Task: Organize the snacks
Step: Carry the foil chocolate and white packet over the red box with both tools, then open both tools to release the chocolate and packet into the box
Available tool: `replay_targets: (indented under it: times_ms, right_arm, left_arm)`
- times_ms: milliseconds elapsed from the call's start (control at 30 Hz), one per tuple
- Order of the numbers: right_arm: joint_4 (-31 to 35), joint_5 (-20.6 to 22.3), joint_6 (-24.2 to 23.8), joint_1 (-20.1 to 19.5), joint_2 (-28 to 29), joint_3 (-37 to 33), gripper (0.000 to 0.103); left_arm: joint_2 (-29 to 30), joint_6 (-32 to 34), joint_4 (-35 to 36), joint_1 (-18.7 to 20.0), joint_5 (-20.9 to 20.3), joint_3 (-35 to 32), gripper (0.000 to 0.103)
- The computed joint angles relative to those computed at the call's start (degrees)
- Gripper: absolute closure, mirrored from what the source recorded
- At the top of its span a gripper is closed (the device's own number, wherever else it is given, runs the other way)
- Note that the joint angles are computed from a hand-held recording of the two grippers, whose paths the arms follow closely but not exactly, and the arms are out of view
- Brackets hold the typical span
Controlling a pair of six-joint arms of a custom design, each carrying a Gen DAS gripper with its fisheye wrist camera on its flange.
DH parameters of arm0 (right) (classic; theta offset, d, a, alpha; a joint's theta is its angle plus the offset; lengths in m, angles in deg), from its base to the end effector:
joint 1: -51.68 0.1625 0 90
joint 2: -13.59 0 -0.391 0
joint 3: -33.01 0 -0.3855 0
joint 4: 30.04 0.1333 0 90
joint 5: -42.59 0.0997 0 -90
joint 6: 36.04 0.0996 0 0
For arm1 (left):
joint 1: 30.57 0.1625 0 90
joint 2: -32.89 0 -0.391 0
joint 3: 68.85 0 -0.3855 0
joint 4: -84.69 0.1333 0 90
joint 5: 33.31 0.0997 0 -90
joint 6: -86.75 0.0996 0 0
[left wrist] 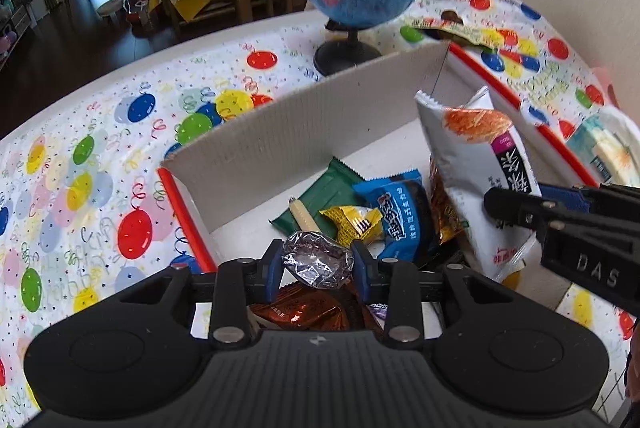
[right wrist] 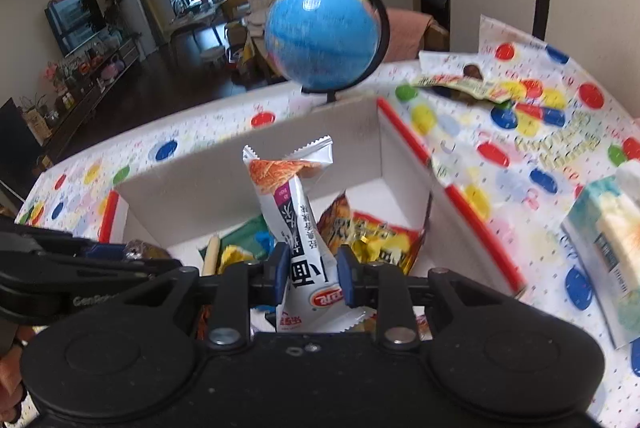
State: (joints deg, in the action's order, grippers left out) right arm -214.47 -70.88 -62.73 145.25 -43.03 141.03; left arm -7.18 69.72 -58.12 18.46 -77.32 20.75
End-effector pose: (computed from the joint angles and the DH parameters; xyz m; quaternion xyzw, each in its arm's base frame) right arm 0.1302 -0.5839 0.1890 0.1657 -0.8988 0.3139 0.2573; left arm -0.2734 -0.6274 0.0575 0.1799 0.9025 -0.2124 0.3288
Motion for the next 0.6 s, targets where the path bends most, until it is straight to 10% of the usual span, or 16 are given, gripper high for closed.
replay_targets:
  times_ms: [467, 600]
  right_arm:
    - [1.25, -0.29, 0.5, -1.11, 0.34, 0.57, 0.074]
    - [0.93, -0.12, 0.72, -1.18, -0.09, 1.04, 0.068]
  left_arm:
    - [2.69, 2.24, 1.84, 0.29, 1.35, -2.24, 0.068]
    - [2.11, 2.69, 0.32, -0.04, 1.72, -1.28, 0.051]
